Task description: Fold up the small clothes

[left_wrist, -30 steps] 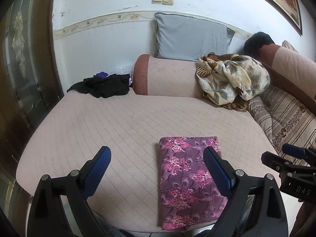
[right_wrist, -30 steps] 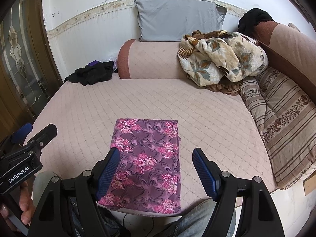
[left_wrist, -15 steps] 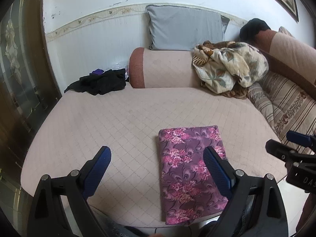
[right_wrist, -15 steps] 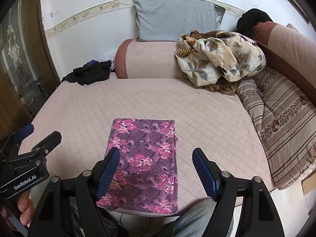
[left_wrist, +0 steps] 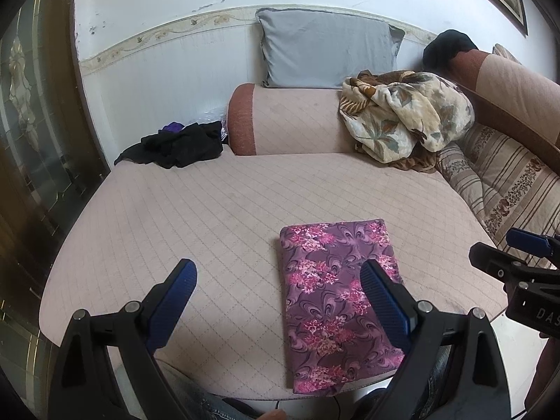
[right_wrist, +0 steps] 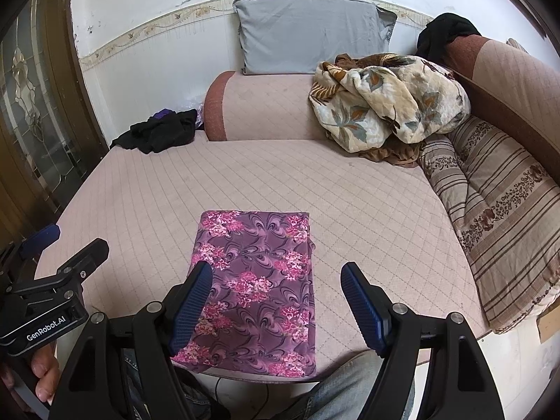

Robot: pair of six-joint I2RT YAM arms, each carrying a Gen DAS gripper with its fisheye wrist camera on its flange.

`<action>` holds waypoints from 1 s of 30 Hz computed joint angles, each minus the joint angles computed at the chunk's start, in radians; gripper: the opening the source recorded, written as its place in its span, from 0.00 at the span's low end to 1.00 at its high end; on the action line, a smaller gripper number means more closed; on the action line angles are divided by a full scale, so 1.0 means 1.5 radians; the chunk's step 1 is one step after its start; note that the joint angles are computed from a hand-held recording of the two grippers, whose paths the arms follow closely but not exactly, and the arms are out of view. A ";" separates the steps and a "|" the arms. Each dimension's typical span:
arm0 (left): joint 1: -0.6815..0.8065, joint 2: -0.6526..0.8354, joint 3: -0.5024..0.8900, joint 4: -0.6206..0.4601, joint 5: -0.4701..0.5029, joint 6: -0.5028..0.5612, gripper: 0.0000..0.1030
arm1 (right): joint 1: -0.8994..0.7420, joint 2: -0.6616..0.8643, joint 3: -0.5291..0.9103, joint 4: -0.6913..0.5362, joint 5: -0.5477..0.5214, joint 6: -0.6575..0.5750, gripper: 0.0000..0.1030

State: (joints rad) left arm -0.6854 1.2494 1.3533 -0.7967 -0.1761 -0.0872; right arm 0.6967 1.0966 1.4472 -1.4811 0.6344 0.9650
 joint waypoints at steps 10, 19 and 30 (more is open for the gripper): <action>0.004 0.005 0.006 -0.008 0.027 0.012 0.91 | -0.005 0.004 0.010 -0.007 -0.004 0.000 0.78; 0.004 0.004 0.002 -0.005 0.030 0.011 0.91 | 0.000 0.006 0.010 -0.009 -0.005 0.007 0.78; 0.006 0.001 -0.007 0.000 0.033 0.014 0.91 | -0.013 0.001 -0.001 0.008 -0.015 -0.009 0.78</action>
